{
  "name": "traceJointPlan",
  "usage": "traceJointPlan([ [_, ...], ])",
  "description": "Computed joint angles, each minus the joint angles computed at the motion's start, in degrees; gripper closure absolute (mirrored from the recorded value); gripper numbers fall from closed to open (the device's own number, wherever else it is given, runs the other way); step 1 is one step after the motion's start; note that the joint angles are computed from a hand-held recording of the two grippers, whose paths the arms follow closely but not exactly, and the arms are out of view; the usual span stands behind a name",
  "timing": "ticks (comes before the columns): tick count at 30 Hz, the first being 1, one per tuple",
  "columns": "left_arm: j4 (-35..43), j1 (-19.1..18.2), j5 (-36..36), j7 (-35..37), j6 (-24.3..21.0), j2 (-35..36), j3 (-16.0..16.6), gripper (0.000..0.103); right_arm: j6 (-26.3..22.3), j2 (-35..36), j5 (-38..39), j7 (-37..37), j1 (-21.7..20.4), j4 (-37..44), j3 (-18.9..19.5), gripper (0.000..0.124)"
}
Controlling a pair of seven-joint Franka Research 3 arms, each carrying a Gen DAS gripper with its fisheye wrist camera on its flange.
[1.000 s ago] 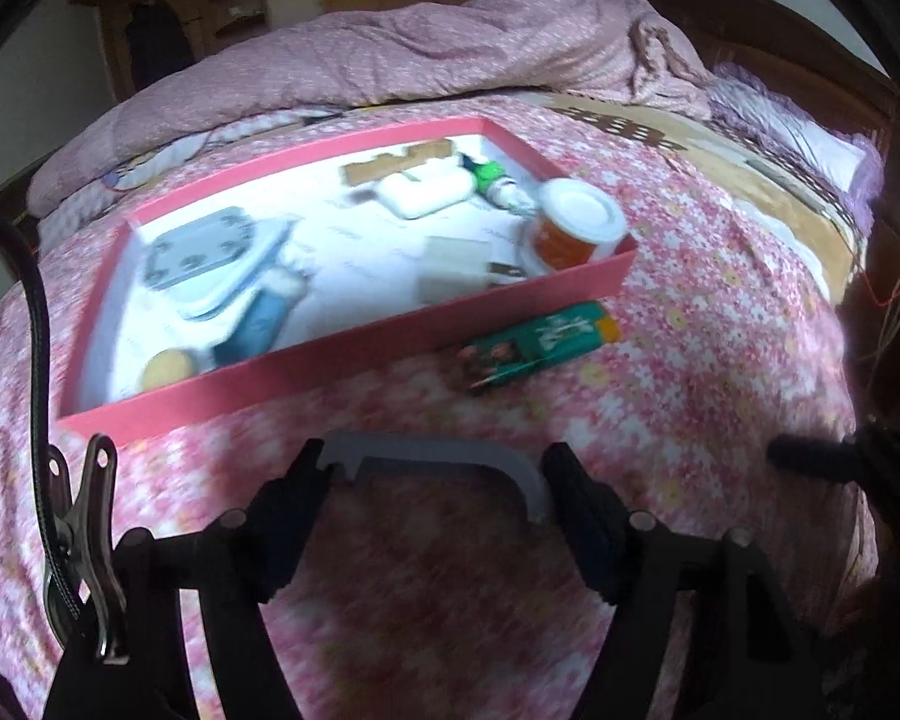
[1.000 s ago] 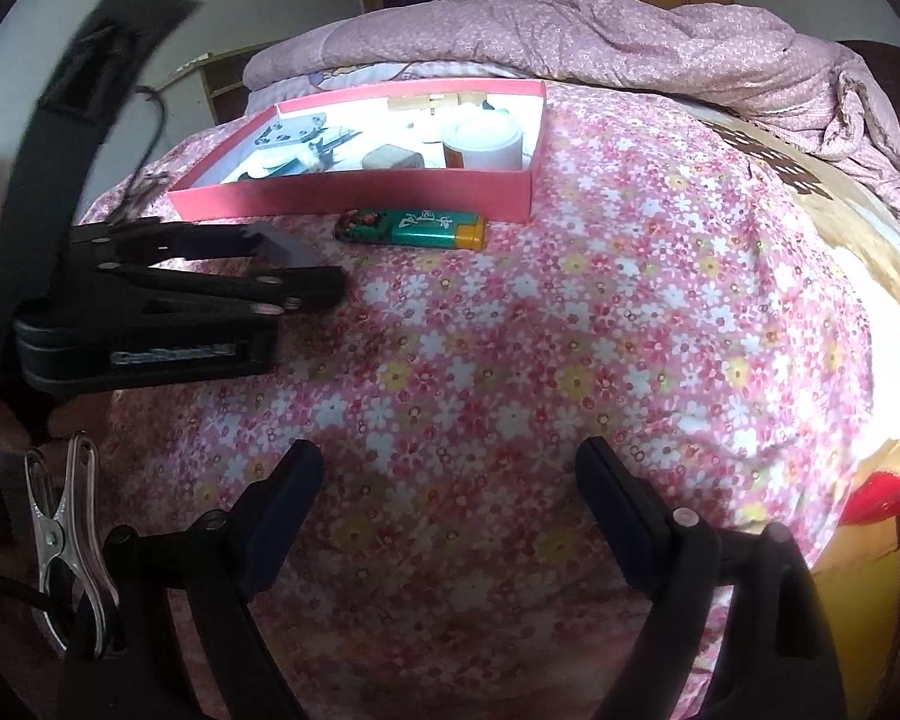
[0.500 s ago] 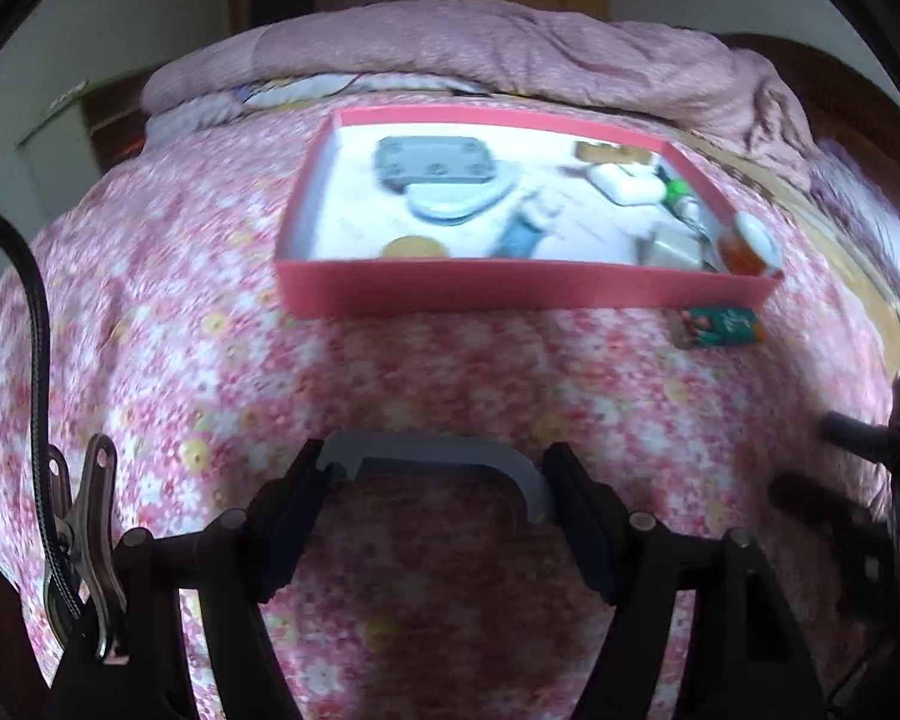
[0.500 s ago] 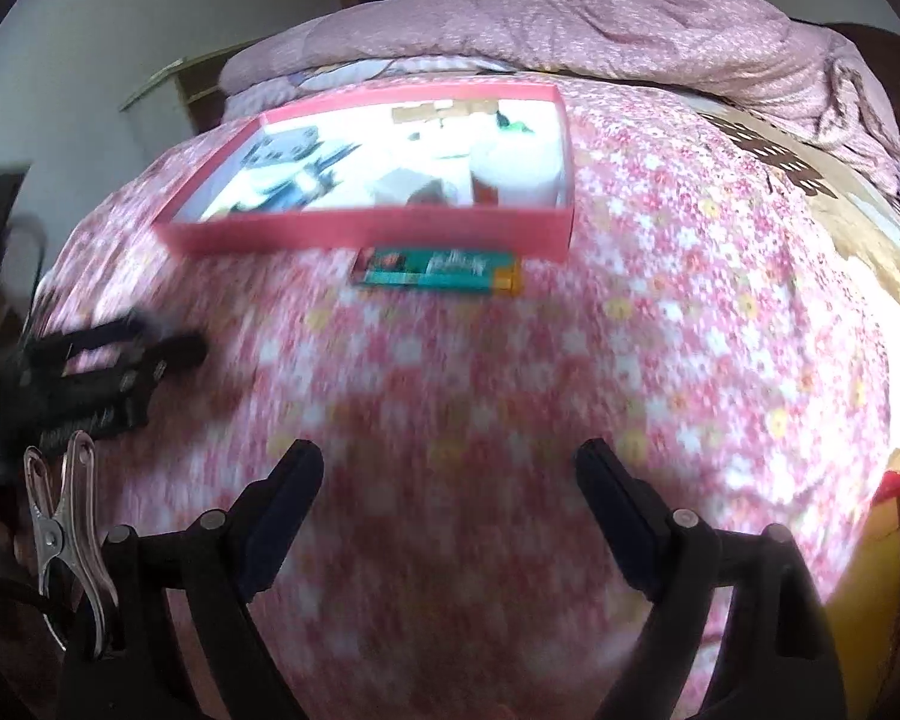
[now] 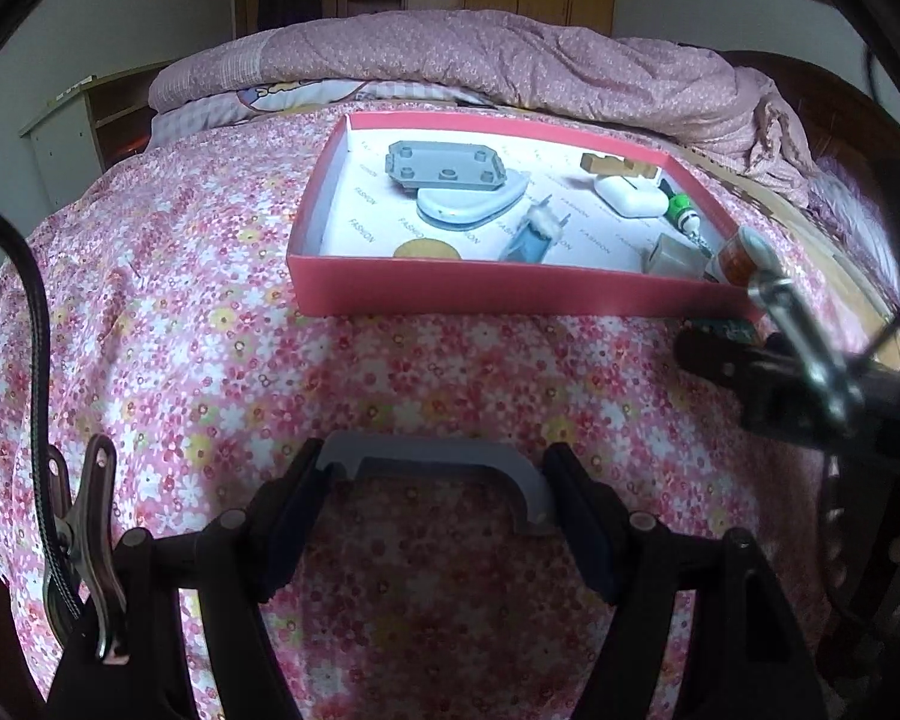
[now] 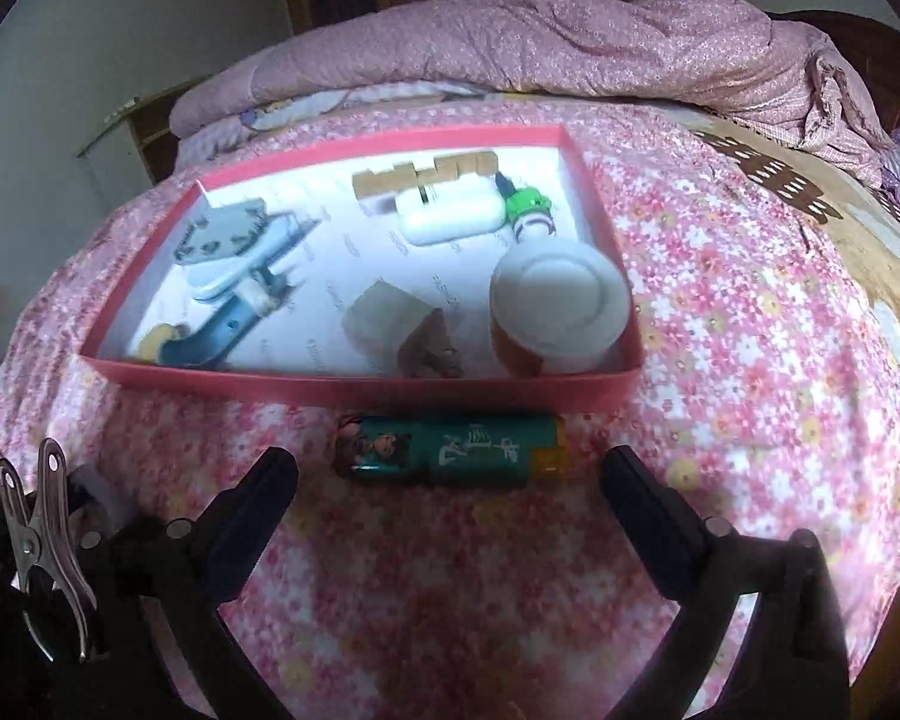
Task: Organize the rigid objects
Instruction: 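Grasp the green lighter with the right gripper while the left gripper holds the grey handle, then carry the grey handle and green lighter into the tray and open both grippers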
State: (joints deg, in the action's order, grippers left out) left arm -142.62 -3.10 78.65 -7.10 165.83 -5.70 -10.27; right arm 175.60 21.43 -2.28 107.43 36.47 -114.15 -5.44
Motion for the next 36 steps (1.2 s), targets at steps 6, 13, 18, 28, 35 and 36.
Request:
traceJointPlan([
  [6, 0.18, -0.21, 0.03, -0.26, -0.65, 0.06, -0.15, 0.027, 4.56, 1.63, -4.49, 3.61, 9.34, -0.92, -10.16, 0.021],
  [13, 0.33, -0.41, -0.44, -0.49, -1.13, 0.12, -0.19, 0.027, 5.96, 1.33, -0.22, 2.61, 12.55, -2.08, -13.57, 0.033],
  [18, 0.35, -0.57, -1.17, -0.11, -1.52, 0.13, -0.22, 0.027, 6.44, 0.41, 1.60, 1.77, 11.57, -3.13, -12.60, 0.041],
  [28, -0.50, -0.29, -2.35, 0.13, 0.01, -1.12, -0.44, 0.027, 7.39, -4.93, 4.02, -4.69, 5.56, -9.66, -4.72, 0.041],
  [35, -0.31, -0.02, -1.46, -0.26, -0.95, -3.11, -1.18, 0.027, 8.94, -7.96, 10.15, -12.34, -6.07, -12.52, 8.35, 0.041],
  [36, -0.07, 0.00, -1.60, 0.16, -1.47, -3.31, -1.28, 0.027, 9.37, -8.35, 10.90, -13.39, -7.09, -12.71, 9.51, 0.041],
])
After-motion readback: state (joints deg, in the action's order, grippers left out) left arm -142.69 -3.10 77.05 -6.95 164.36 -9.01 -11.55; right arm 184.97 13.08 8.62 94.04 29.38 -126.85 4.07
